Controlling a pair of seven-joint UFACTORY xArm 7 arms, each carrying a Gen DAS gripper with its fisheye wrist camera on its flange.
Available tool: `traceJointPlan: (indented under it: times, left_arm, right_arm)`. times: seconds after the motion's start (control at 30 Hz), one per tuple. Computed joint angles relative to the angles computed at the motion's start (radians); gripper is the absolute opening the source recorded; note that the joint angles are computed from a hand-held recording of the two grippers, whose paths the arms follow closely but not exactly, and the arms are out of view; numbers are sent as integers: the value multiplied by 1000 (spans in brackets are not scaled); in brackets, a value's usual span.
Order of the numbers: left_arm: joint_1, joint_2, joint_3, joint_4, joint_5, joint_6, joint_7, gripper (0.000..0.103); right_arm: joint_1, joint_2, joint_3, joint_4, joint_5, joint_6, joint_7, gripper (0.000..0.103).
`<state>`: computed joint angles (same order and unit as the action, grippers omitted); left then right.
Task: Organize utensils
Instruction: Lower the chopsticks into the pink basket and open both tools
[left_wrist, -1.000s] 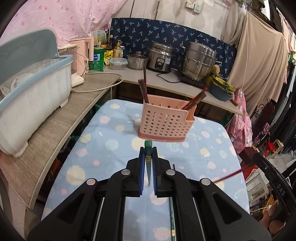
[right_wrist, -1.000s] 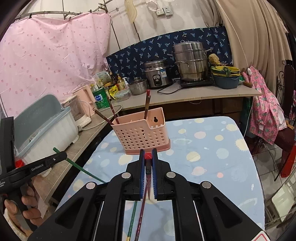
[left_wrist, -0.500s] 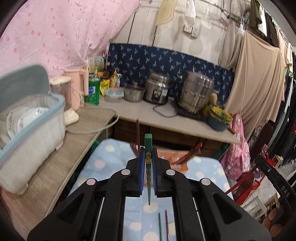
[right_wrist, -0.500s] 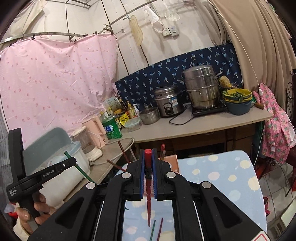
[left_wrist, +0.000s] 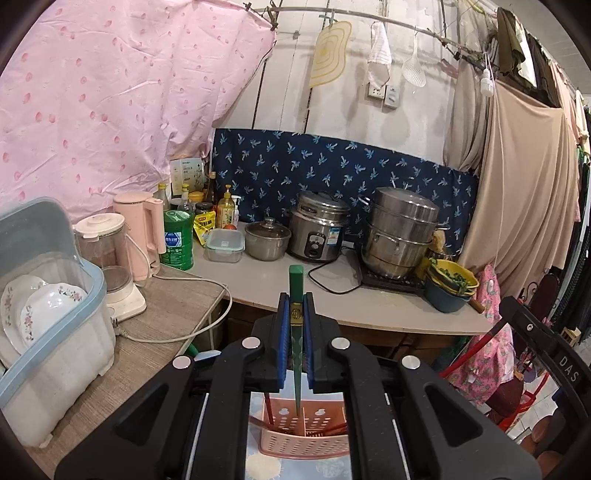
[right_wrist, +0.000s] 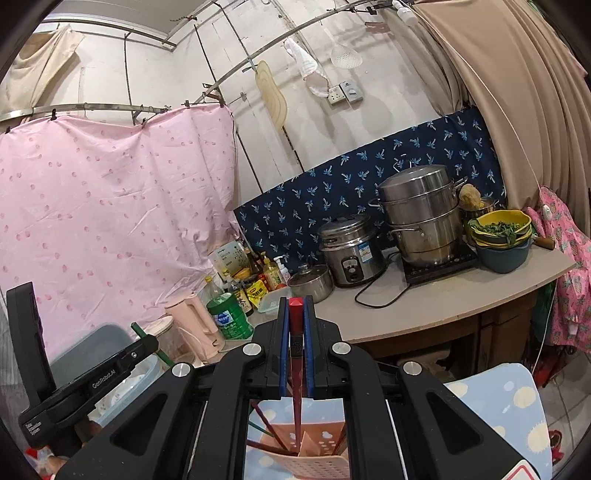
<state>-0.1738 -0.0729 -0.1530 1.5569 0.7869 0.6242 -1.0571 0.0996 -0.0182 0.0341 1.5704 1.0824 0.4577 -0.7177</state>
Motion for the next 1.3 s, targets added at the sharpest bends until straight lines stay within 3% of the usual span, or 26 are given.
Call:
traceJointPlan:
  times: [0.7,0.87,1.03,1.3]
  left_arm:
    - [-35,102,60,-32,-134,-18,68,8]
    - [-44,101,64,-42,-99,-18,41,9]
    - [-47,95,64,-48,-83,-13,17,37]
    - [-39,52,48,-100,-61,-15,-6,37]
  right_arm:
    - [-40,156,85,9,-215,-17,115,7]
    - [-47,153,91,2,-220,-27,119,11]
    - [-51,133,92,-10,-195,-27,88,18]
    - [-28,50,65,-92,-118,-35,-10,21]
